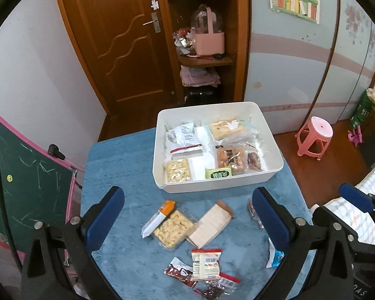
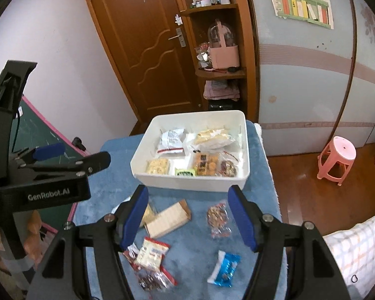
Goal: Organize snacks
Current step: 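Withdraw both tools from the bin toward the remaining snacks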
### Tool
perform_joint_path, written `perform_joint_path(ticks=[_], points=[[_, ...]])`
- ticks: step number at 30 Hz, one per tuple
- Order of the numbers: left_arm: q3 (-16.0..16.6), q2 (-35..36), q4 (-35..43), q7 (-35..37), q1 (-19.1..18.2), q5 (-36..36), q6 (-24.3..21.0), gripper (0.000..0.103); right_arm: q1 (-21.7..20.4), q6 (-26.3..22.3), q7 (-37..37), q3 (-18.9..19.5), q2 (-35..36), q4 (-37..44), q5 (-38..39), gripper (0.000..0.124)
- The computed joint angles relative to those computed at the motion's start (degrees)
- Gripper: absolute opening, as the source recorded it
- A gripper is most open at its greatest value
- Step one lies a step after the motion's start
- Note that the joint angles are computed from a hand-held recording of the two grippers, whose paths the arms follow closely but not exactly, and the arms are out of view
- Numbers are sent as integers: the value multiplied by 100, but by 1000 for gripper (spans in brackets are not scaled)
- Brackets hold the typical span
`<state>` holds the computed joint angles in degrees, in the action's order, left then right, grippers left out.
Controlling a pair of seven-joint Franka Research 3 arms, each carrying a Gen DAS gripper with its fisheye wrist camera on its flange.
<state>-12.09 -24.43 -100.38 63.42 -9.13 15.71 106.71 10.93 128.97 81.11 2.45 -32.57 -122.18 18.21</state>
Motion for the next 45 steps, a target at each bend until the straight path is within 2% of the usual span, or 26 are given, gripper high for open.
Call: perform_joint_path(ticks=[15, 22, 30, 35, 40, 45], points=[[256, -1137, -1324, -334, -40, -401, 233, 102, -85, -288, -278, -1, -764, -779, -144, 67], [438, -1878, -2170, -380, -65, -638, 26, 102, -175, -433, -206, 12, -922, -1144, -203, 67], [540, -2382, -3182, -480, -240, -1077, -292, 102, -374, -789, 25, 58, -952, -1642, -416, 67], [586, -2470, -3710, -544, -426, -1488, -368, 102, -437, -948, 209, 92, -886, -1874, -526, 67], [639, -2426, -4097, -633, -616, -1992, -197, 102, -453, -1005, 395, 58, -724, -1985, -504, 67], [550, -2213, -4222, -473, -835, -2191, -61, 102, -467, -983, 511, 51, -536, -2048, -542, 67]])
